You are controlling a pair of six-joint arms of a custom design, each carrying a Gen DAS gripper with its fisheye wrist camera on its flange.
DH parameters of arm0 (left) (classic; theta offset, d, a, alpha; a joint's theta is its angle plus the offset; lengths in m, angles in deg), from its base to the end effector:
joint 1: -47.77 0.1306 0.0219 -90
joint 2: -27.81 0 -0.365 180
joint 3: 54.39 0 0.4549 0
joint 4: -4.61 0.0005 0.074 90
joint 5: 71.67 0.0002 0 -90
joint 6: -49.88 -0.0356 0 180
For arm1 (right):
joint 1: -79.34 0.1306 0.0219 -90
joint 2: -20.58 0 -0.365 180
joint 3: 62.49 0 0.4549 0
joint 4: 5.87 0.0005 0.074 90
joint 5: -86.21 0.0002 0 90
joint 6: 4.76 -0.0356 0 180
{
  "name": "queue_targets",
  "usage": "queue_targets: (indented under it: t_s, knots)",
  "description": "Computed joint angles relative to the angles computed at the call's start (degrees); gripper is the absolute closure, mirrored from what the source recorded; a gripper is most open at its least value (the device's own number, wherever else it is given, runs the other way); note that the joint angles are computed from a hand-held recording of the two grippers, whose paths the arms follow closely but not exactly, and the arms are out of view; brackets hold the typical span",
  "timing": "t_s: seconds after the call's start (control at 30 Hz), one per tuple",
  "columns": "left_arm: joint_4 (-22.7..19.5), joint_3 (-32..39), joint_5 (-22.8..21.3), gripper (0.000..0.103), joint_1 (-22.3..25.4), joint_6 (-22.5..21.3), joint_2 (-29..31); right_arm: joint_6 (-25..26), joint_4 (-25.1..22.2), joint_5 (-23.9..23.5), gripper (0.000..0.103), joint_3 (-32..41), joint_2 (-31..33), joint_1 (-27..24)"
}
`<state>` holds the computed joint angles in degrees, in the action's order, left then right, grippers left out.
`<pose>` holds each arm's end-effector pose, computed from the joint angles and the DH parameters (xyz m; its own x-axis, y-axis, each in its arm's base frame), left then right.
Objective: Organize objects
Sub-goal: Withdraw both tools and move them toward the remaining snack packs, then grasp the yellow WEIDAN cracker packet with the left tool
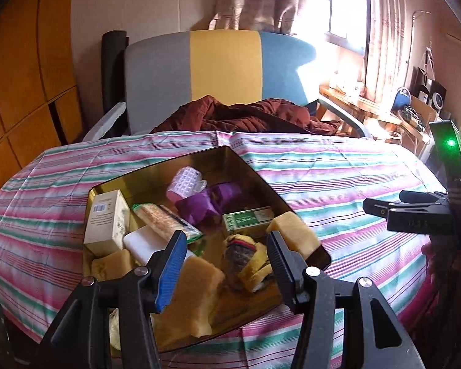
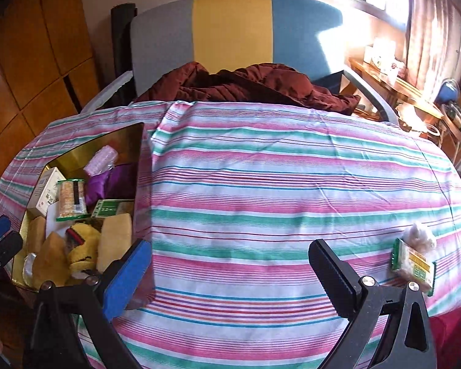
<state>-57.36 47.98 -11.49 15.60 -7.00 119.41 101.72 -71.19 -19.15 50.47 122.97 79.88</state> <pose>0.4701 -0.2754 0.4986 -0.6608 -0.1444 -0.7366 -0.1945 0.9807 -0.0178 0.6096 0.0147 0.4820 -0.7371 -0.2805 -0.6148 -0.3870 0.9211 0.0437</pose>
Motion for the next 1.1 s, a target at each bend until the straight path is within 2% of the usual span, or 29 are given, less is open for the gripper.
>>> queue_targets:
  t_s: [0.4,0.57,0.77,0.93,1.03,1.1]
  knots:
    - [1.4,6.7,4.3,0.048,-2.0,-5.9,6.4,-6.3,-2.3,3.5,0.000,9.5,6.8,-9.9]
    - [1.0,9.4,5.7,0.048,-2.7,-7.5,8.9,-11.6,-4.3,4.0,0.000,15.6,11.0,-14.5]
    - [0.0,13.4,7.9,0.048,-3.3,-9.7,12.6,-21.1,-7.3,2.5,0.000,23.1,16.9,-19.4]
    - [-1.4,19.5,10.3,0.048,-4.0,-12.4,17.7,-27.1,-7.0,2.4,0.000,25.7,19.5,-21.6]
    - [-2.2,24.2,13.0,0.048,-4.3,-14.2,21.6,-30.2,-6.8,-1.5,0.000,25.9,20.5,-22.6]
    - [-3.7,28.2,14.7,0.048,-4.6,-15.0,24.8,-30.5,-6.7,-2.4,0.000,26.1,20.8,-22.7]
